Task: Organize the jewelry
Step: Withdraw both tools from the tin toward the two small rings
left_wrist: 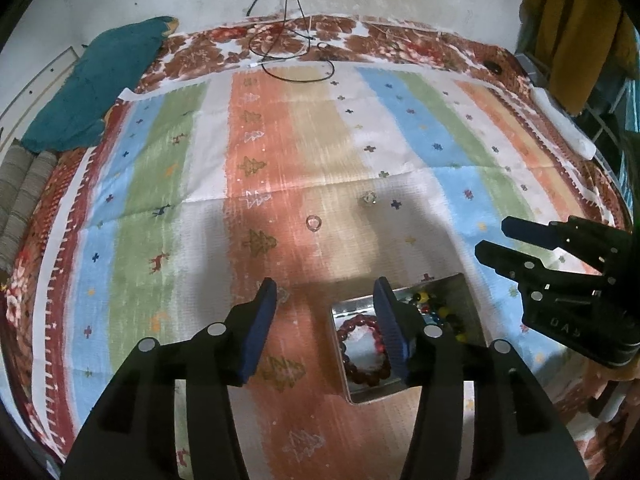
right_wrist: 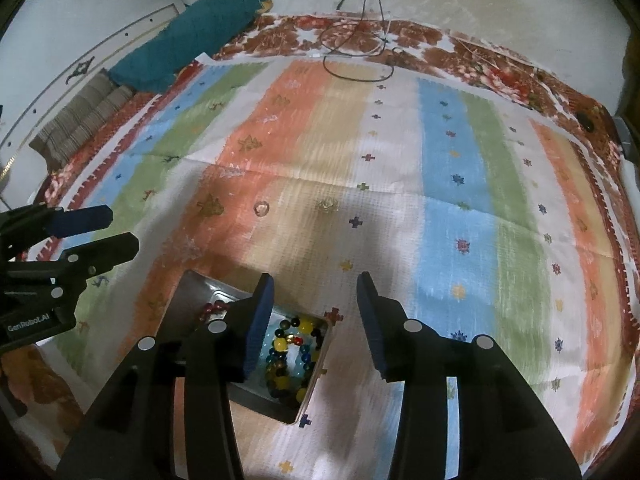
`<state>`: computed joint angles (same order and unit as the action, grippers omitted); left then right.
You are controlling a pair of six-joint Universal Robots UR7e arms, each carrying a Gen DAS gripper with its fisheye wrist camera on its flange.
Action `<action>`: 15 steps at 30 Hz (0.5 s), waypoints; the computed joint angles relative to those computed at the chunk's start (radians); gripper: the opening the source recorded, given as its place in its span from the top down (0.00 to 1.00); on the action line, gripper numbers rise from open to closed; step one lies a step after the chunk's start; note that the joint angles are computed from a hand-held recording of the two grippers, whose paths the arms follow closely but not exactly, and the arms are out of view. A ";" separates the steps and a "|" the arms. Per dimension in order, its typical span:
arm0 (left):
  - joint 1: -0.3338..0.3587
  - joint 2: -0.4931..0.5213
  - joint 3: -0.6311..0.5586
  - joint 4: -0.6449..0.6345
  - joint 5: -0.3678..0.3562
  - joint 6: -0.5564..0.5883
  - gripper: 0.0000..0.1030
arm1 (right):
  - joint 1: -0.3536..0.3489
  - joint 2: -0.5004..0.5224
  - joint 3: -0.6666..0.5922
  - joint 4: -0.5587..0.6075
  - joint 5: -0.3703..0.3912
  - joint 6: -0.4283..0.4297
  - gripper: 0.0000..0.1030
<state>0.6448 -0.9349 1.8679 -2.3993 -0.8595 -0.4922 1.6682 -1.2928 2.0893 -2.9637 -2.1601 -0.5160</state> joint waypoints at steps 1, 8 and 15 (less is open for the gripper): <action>0.002 0.003 -0.003 -0.003 0.000 0.009 0.47 | -0.001 0.005 -0.005 0.000 -0.001 -0.001 0.58; 0.041 0.052 -0.059 0.018 -0.004 0.029 0.45 | -0.012 0.035 -0.039 0.012 -0.011 -0.001 0.53; 0.080 0.097 -0.111 0.030 -0.008 0.075 0.41 | -0.028 0.080 -0.091 0.036 -0.025 -0.002 0.50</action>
<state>0.7249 -0.8375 1.7572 -2.3697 -0.8673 -0.4176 1.6402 -1.2126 1.9987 -2.9278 -2.1854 -0.5175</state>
